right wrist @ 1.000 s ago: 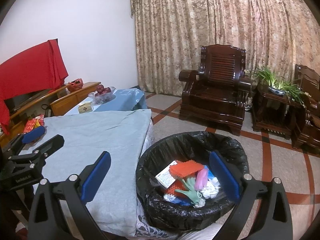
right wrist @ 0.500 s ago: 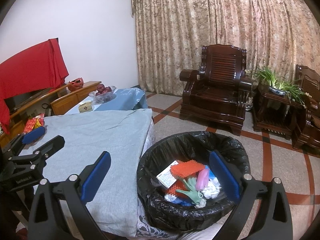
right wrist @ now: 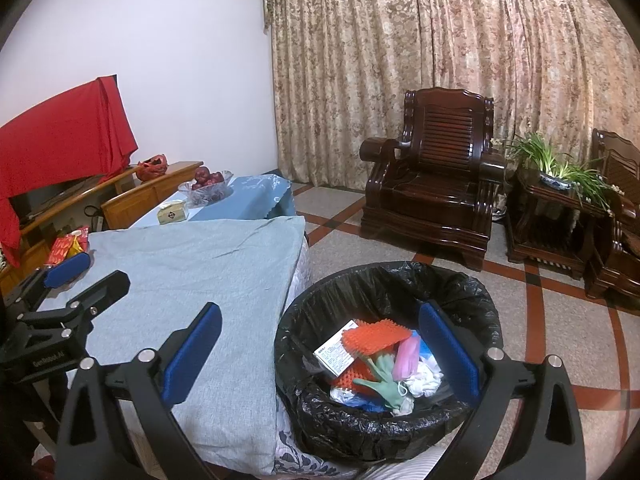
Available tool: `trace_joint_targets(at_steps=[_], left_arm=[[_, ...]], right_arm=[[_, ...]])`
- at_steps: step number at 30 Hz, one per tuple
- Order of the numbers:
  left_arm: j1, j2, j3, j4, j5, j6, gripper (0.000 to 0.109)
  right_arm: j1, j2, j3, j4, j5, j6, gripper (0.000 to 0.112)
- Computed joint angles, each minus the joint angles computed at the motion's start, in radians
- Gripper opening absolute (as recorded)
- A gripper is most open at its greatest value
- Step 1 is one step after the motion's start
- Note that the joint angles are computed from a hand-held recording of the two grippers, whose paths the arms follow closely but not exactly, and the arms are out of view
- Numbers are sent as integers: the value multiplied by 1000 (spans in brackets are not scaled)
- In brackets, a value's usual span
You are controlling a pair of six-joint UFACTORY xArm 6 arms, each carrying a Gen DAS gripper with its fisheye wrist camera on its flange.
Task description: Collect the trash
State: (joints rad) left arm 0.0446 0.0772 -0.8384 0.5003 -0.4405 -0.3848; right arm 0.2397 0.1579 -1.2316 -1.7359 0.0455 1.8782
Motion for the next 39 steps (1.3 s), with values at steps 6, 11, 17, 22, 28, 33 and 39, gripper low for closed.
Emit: trace_joint_targets(at_steps=[6,11,17,22,28,33,39], left_arm=[[4,-1,-3,16,4,-14,95],[2,-2,-5,14,6,-14,95],[2,-3,-6,15,8,-15,95],[11,0,-5,30,4,-24,95],[8,-2,-9,29,10,-25,95],[8,-3,-11,33,13,-29,95],[12,-4,-10,41,15,-36,95]], right_arm=[[-1,0,0,0,-1,-2,97],[1,1,0,4,0,-5,97],[1,1,0,10,0,-9,97],[2,6,-4,4,-1,-3,97],[3,6,-4,4,1,-3,97],[5,7,-4,9,2,-8,97],[5,10,-5,18,3,-15,97]])
